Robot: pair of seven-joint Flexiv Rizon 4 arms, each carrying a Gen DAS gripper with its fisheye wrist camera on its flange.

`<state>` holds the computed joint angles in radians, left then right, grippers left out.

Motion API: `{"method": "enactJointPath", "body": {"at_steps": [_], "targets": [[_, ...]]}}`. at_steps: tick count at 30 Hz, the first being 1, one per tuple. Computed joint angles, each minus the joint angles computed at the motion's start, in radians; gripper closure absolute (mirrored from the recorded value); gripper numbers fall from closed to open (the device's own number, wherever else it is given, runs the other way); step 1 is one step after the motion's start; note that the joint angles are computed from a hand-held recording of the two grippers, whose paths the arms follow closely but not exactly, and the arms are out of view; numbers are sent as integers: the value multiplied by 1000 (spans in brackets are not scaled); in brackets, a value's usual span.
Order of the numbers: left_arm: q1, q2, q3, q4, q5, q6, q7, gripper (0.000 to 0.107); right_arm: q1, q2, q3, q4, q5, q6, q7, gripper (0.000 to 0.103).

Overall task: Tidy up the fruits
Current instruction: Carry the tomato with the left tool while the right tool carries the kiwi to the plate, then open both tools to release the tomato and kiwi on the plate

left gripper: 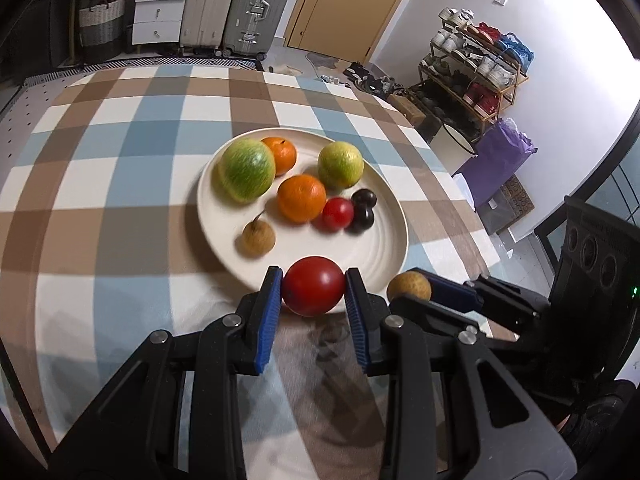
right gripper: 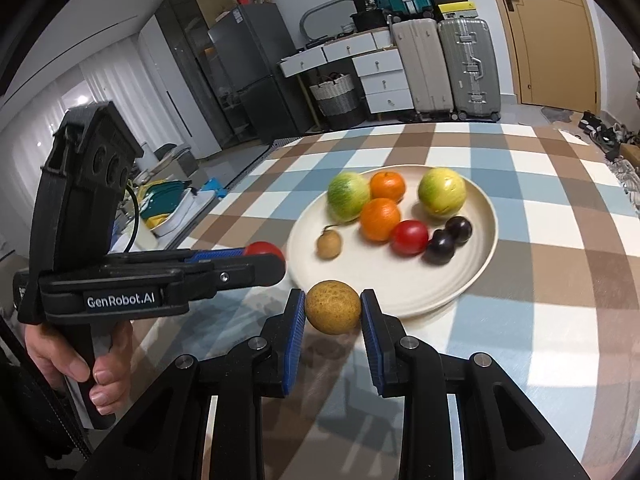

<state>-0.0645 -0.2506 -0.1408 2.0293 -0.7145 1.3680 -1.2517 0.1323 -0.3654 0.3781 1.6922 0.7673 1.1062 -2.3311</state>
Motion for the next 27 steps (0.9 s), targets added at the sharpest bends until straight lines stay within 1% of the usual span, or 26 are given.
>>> {"method": "enactJointPath", "body": {"at_steps": [6,9,15,16,17,18,19,20,21,23,24,25,27], "targets": [[11,-73,-2,-86,41,-35,-24,78,19,-47,-19,-40,-57,14,45,75],[19,-106,-4,-126,61,-54,-38,78,14,-74,-11,-64,-78,16,61,75],[33,-147,-17,-166,76,-66,-55,78,7,-113,5,-84,-122,44,93,74],[34,-150,-18,-168,79,-65,-60,78,4,-116,10,-84,-127,52,94,73],[32,-153,-13,-172,88,-67,-70,78,2,-118,13,-82,-130,63,97,66],[30,-155,-8,-174,101,-66,-75,77,-7,-121,23,-83,-127,68,94,62],[21,-157,9,-180,130,-68,-90,75,-23,-124,39,-87,-114,71,79,55],[9,-157,27,-183,160,-65,-110,75,-34,-123,50,-87,-103,76,69,52],[11,-153,25,-175,167,-48,-117,75,-41,-118,56,-82,-96,86,62,51],[32,-135,-6,-149,142,-29,-100,74,-54,-113,66,-80,-82,91,52,51],[27,-128,2,-143,152,-23,-112,74,-64,-106,73,-76,-67,95,47,50],[17,-118,14,-133,168,-12,-127,73,-68,-104,75,-76,-58,98,45,48],[17,-97,11,-112,174,2,-132,70,-87,-92,86,-72,-23,105,30,43]]}}
